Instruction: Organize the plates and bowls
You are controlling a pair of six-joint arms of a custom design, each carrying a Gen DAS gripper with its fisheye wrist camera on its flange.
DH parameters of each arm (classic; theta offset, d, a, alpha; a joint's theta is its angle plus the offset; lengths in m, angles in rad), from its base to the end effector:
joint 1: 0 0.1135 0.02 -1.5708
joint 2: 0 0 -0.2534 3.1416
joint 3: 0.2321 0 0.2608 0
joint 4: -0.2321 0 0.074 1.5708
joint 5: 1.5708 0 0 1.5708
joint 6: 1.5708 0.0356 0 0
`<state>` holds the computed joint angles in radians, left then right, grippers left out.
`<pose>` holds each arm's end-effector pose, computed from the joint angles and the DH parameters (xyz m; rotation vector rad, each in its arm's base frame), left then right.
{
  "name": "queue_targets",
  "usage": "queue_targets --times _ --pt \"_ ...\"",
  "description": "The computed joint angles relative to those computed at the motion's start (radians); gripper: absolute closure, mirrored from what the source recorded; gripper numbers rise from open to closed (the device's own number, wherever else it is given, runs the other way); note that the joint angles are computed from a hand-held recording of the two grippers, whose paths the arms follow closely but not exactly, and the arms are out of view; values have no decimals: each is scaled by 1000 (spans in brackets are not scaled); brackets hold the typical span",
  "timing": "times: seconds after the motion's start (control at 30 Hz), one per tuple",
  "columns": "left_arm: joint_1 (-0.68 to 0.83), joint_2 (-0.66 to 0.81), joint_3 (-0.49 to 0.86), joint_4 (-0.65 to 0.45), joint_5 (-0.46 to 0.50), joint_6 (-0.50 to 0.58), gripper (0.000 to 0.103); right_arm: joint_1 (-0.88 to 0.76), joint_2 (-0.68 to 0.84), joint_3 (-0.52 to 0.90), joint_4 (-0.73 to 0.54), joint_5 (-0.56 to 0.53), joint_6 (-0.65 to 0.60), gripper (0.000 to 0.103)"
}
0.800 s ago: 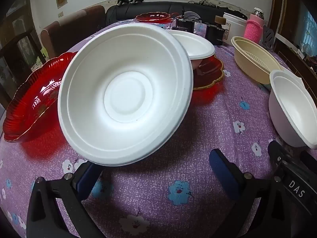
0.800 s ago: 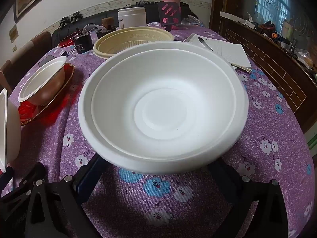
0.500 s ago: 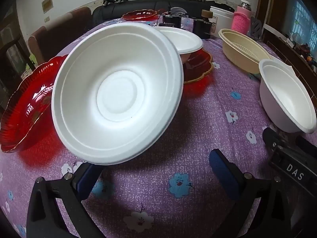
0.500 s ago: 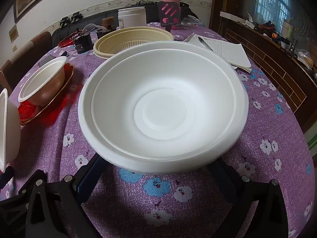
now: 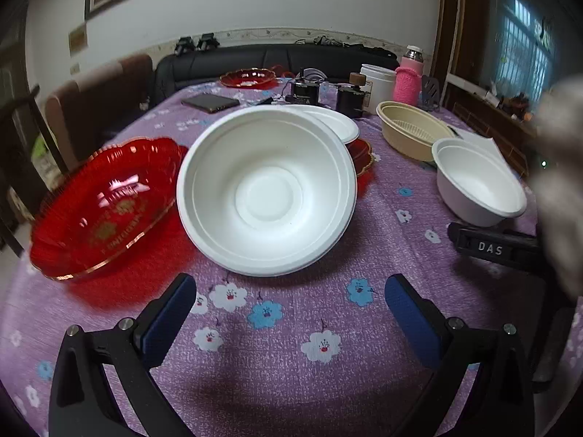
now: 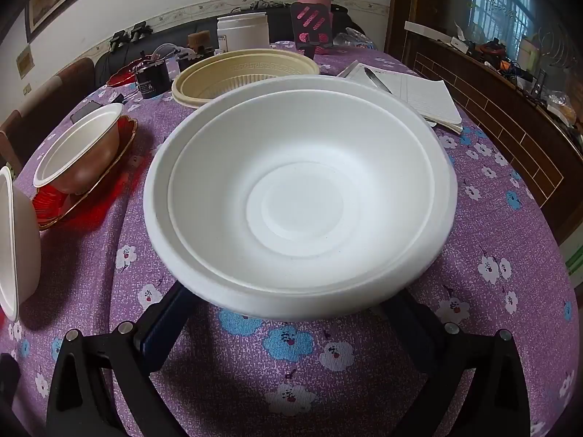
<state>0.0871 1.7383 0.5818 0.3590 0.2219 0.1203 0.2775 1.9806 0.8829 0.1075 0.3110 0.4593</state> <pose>0.2948 0.0179 0.0774 0.1454 2.3447 -0.1611 0.3388 0.0852 0.0571 0.3424 2.4705 -0.0963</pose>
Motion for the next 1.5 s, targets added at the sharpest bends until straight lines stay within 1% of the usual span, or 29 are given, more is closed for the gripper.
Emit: queue_targets --times 0.07,0.13,0.23,0.47,0.53,0.73,1.0,1.27,1.5 --pt "44 43 68 -94 88 17 0 0 0 0 0 0 0 1" --pt "81 59 82 -122 154 13 0 0 0 0 0 0 0 1" --pt "90 57 76 -110 189 2 0 0 0 0 0 0 0 1" --pt "124 45 88 -157 268 32 0 1 0 0 0 1 0 1" --pt "125 44 100 -175 276 37 0 1 0 0 0 1 0 1" --pt "136 37 93 -171 290 50 0 0 1 1 0 1 0 1" --pt "145 44 112 -202 309 55 0 0 1 1 -1 1 0 1" --pt "171 103 195 -302 370 73 0 0 0 1 -1 1 0 1" --pt "185 141 232 -336 394 81 0 -1 1 2 -1 0 -1 1"
